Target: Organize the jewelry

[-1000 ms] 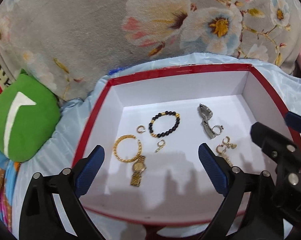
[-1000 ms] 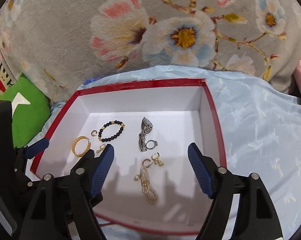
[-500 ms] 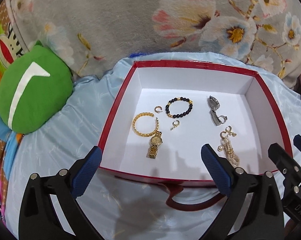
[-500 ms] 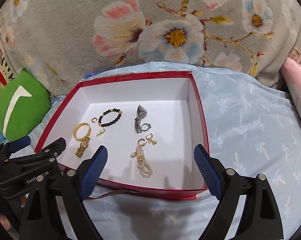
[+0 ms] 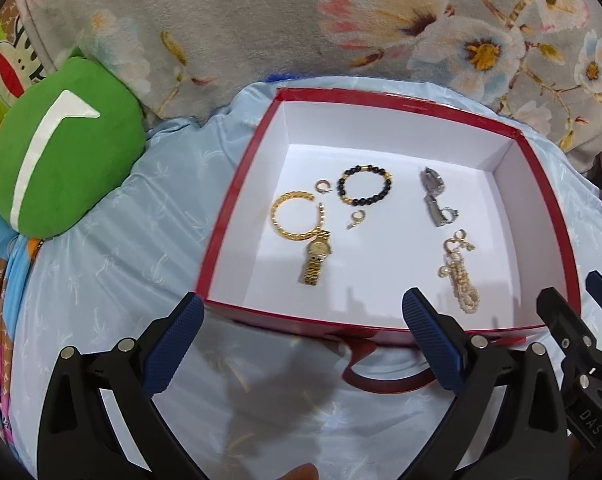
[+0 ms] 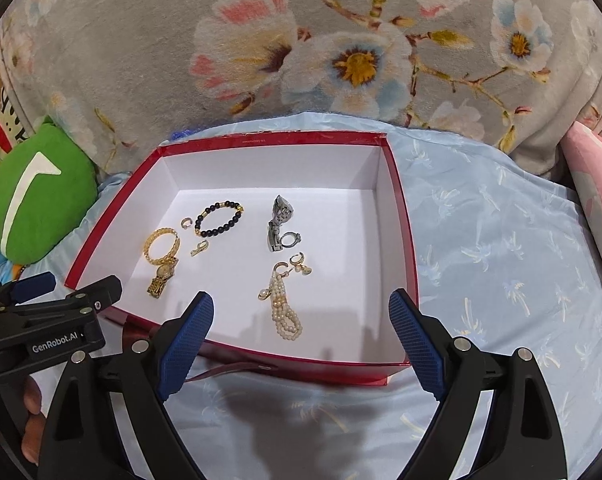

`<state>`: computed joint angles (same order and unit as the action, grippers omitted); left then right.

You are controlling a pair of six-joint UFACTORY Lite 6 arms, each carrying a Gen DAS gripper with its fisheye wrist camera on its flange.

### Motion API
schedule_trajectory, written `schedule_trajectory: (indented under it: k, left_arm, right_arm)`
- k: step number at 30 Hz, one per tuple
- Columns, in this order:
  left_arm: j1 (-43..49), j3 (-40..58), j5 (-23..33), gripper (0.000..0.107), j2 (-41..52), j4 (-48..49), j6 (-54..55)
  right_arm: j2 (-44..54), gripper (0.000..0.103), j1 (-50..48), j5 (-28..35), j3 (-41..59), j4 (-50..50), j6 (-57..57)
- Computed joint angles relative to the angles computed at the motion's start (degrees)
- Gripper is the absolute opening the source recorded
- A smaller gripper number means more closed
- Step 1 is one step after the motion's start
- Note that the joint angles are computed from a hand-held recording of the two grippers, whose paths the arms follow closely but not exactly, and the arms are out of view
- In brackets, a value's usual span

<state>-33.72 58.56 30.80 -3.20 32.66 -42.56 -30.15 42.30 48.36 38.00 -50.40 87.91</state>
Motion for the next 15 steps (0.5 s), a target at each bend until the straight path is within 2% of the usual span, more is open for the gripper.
schedule_trajectory:
  k: [2, 15]
  left_arm:
    - [0.05, 0.44, 1.49, 0.097, 0.35, 0.67, -1.0]
    - [-0.76, 0.14, 2.05, 0.097, 1.16, 3.24, -2.6]
  right_arm:
    - [0.32, 0.087, 0.23, 0.0, 0.21, 0.29, -0.25]
    - [1.46, 0.087, 0.36, -0.09, 0.31, 0.36, -0.64]
